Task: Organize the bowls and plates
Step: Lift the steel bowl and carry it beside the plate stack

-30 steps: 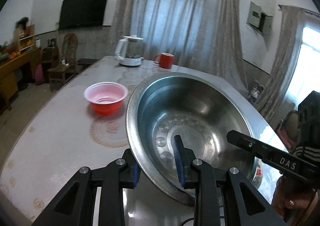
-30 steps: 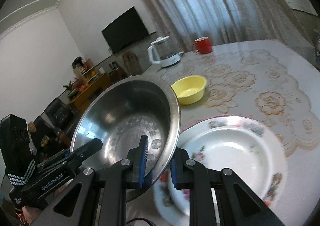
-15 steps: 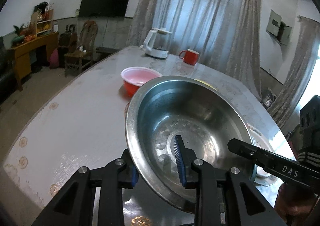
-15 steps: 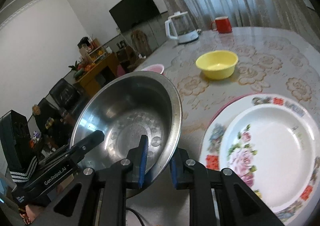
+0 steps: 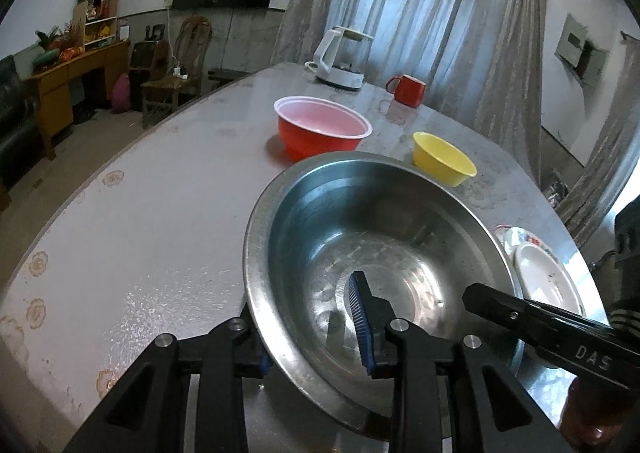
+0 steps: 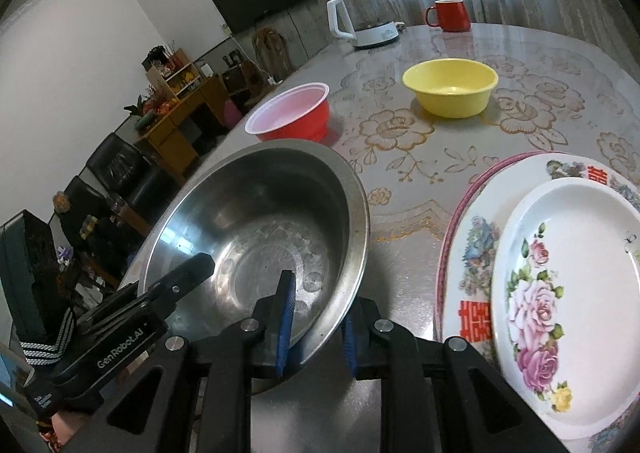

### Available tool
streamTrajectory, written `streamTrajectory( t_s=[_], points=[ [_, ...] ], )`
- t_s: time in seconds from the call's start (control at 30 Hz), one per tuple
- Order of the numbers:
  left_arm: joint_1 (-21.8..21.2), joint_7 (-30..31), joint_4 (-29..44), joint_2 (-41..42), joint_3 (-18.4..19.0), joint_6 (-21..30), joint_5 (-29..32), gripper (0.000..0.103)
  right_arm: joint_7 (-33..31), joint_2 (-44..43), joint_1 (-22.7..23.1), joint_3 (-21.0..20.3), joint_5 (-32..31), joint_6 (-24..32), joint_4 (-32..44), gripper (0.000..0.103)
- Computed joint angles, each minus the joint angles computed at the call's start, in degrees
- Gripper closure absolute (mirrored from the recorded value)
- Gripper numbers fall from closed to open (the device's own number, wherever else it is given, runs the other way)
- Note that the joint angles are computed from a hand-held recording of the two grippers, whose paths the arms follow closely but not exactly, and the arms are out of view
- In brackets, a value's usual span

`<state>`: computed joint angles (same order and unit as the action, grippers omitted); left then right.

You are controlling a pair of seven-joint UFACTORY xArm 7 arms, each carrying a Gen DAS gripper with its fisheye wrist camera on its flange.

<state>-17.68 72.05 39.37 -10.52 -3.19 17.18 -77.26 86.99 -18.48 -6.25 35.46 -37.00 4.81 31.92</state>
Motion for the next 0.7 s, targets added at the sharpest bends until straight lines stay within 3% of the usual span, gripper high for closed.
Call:
streamTrajectory(
  t_s=[0.33, 0.7],
  points=[
    [0.16, -1.73, 2.27, 2.97, -0.91, -1.91, 1.53, 0.072, 2.77, 3.06, 1.13, -1.25, -4.35, 2.19, 2.71, 0.082],
    [0.44, -3.6, 4.86, 6.81, -2.34, -3.95, 3.42, 0.072, 8.86, 5.36, 7.28, -7.38, -11.2, 6.97, 5.28, 0.082]
  ],
)
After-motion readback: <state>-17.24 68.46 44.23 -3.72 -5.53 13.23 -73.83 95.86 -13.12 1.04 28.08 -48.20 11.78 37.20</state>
